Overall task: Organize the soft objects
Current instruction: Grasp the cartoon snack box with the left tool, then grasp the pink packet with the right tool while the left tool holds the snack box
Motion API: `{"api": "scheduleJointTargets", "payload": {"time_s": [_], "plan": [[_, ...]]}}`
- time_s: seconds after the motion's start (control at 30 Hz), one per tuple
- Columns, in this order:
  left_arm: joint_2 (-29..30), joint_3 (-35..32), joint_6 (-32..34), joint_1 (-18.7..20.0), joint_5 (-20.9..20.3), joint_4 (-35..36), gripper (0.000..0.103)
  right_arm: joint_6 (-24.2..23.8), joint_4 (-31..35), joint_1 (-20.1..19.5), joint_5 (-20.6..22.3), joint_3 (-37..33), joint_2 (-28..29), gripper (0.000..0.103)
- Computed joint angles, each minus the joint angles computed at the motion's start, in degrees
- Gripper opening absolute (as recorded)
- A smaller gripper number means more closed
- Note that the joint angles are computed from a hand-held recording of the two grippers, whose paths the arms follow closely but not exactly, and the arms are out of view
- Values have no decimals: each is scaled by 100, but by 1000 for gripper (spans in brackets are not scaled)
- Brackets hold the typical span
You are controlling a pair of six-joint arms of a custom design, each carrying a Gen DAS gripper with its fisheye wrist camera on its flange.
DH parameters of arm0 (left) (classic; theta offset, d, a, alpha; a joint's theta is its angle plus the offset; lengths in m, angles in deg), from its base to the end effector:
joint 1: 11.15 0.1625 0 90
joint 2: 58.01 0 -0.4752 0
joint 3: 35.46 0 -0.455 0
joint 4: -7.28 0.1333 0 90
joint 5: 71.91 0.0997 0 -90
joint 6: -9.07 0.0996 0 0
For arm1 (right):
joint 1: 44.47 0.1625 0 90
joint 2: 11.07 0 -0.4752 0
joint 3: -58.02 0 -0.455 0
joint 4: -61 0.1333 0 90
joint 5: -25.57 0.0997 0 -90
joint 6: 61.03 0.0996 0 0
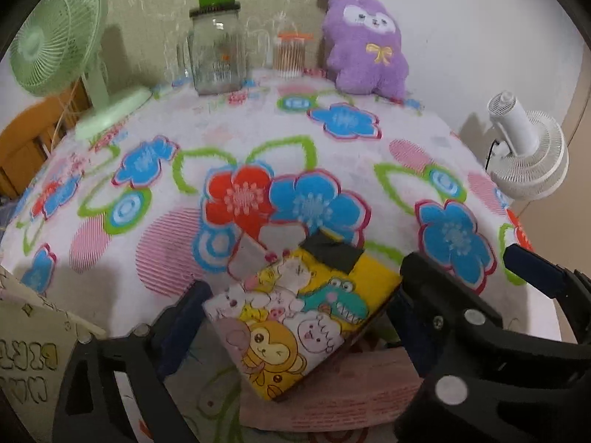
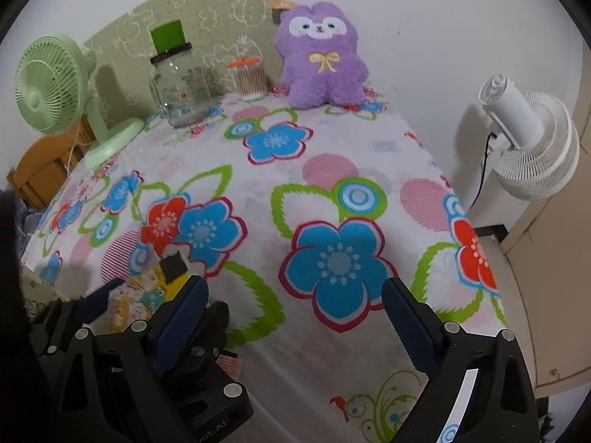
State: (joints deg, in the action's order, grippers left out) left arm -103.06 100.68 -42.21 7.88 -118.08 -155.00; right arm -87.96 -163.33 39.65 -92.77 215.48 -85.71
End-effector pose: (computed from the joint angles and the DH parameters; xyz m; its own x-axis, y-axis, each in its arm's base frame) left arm -0.3106 -0.3211 -0.0563 -0.7133 0.2313 -0.6616 0.5409 0.7820 -0.3098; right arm 0.0535 -0.3206 0.1928 -0.7755 0.1295 0.6179 -0.3224 0.7602 -0.5640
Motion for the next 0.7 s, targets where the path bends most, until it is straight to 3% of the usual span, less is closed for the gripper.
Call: {"api": "scheduleJointTargets", "payload": {"time_s": [0.03,0.27,0.7], "plan": [[2,-16,-49,-19,31,84,90,65,116,-105,170,31,-91,97],[-28,19,-55,-90,79,188,82,32,43,-148,275,76,-52,97],[-468,189,-1037,-552,418,1279,80,-171,68,156,377,273,-221,97]]}}
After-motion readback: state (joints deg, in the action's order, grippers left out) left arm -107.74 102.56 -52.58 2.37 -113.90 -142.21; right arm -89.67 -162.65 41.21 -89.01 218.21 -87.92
